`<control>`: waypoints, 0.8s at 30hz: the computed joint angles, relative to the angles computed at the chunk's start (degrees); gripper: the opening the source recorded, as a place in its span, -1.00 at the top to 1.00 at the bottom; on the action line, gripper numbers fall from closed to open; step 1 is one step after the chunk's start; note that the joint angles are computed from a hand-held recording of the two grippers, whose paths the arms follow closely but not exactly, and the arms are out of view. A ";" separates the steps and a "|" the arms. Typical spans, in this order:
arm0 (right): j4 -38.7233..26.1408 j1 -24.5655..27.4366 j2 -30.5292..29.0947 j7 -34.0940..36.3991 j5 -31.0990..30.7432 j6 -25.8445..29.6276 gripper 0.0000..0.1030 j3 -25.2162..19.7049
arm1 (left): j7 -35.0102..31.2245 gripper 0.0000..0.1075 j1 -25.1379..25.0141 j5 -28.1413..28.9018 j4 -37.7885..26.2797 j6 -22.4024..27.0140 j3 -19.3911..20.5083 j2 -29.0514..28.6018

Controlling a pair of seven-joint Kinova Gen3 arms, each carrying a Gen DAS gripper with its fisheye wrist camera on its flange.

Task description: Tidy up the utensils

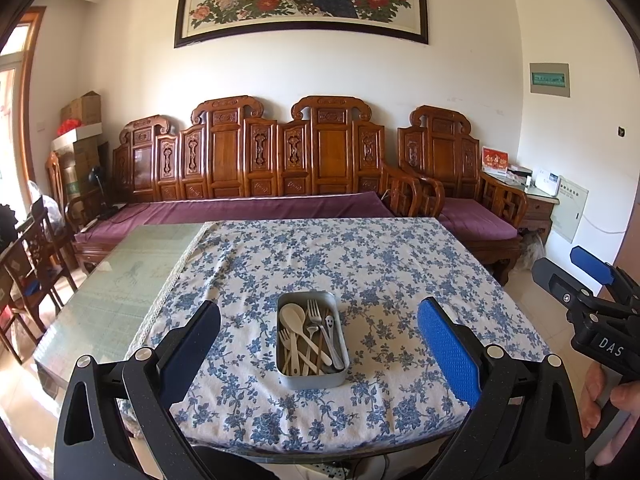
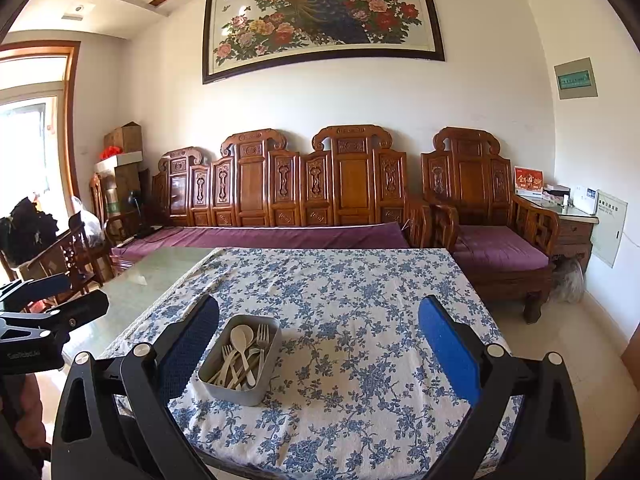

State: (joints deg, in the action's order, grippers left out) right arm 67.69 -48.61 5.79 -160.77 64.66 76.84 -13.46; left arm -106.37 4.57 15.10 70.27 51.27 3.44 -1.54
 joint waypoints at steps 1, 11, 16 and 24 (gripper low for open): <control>0.04 0.03 -0.04 0.00 -0.06 -0.06 -0.95 0.01 | -0.11 -0.77 0.04 0.22 0.06 0.01 0.01 -0.06; 0.15 0.11 -0.07 -0.09 -0.05 -0.14 -0.95 -0.06 | -0.55 -0.77 0.10 1.06 0.40 -0.22 -0.18 -0.49; 0.19 0.08 -0.08 -0.14 0.04 -0.12 -0.95 -0.08 | -0.61 -0.77 0.13 1.22 0.36 -0.22 -0.20 -0.47; 0.27 0.07 -0.08 -0.23 0.05 -0.13 -0.95 -0.11 | 0.18 -0.77 -0.03 1.03 -0.23 0.40 -0.22 -0.34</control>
